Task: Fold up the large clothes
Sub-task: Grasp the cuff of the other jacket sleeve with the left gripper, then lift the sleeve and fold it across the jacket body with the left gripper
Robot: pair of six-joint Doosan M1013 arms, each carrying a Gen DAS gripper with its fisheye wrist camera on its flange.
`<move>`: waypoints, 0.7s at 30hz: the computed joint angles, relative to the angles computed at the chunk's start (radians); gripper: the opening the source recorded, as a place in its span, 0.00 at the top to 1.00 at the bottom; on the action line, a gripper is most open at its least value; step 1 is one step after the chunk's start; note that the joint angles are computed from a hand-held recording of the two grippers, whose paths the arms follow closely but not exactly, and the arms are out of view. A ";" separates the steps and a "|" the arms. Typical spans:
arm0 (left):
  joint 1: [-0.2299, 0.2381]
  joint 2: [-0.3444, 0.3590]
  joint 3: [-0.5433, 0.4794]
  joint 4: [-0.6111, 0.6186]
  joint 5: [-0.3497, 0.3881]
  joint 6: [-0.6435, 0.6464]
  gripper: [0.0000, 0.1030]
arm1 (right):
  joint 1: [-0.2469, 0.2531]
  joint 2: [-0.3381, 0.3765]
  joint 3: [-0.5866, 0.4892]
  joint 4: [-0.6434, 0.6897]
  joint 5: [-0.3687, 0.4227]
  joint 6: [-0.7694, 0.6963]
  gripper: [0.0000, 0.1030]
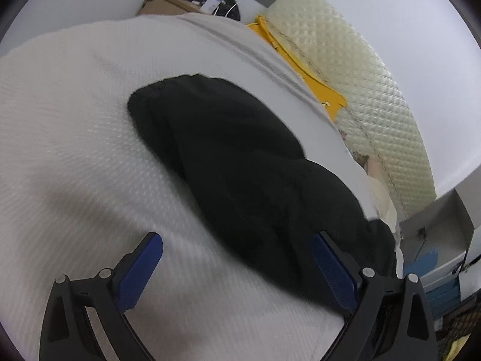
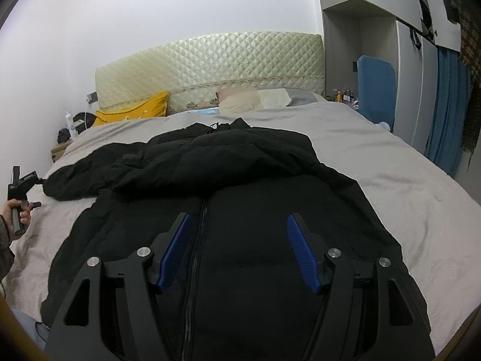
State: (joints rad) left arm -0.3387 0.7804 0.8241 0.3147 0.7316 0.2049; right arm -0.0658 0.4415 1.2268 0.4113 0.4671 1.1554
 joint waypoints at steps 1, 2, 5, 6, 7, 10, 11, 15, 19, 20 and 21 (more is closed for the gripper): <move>0.007 0.014 -0.011 -0.008 -0.005 0.001 0.03 | 0.002 0.003 -0.003 -0.016 0.001 0.013 0.35; 0.013 0.028 -0.022 -0.007 -0.010 -0.005 0.04 | 0.005 0.009 -0.010 -0.032 0.006 0.023 0.35; 0.023 0.059 -0.056 0.028 -0.051 -0.053 0.04 | 0.020 0.026 -0.027 -0.115 0.007 0.066 0.35; 0.026 0.060 -0.052 0.047 -0.084 -0.093 0.04 | 0.022 0.033 -0.035 -0.116 0.019 0.067 0.35; 0.031 0.068 -0.060 0.048 -0.107 -0.114 0.04 | 0.023 0.040 -0.045 -0.116 0.030 0.071 0.35; 0.040 0.095 -0.108 0.062 -0.093 -0.154 0.27 | 0.026 0.059 -0.076 -0.128 0.069 0.105 0.35; 0.045 0.108 -0.132 0.043 -0.078 -0.148 0.42 | 0.025 0.065 -0.086 -0.118 0.084 0.110 0.35; 0.039 0.125 -0.179 0.080 -0.035 -0.161 0.77 | 0.022 0.068 -0.092 -0.109 0.099 0.121 0.35; 0.016 0.140 -0.256 0.166 0.073 -0.155 0.91 | 0.014 0.060 -0.084 -0.081 0.101 0.109 0.35; 0.010 0.140 -0.268 0.185 0.101 -0.150 0.93 | 0.012 0.056 -0.081 -0.071 0.101 0.102 0.35; 0.001 0.143 -0.293 0.206 0.136 -0.131 0.94 | 0.008 0.054 -0.081 -0.044 0.109 0.083 0.35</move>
State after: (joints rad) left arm -0.3377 0.9232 0.5307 0.5207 0.8672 0.0738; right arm -0.0579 0.4953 1.1460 0.3672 0.5756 1.2382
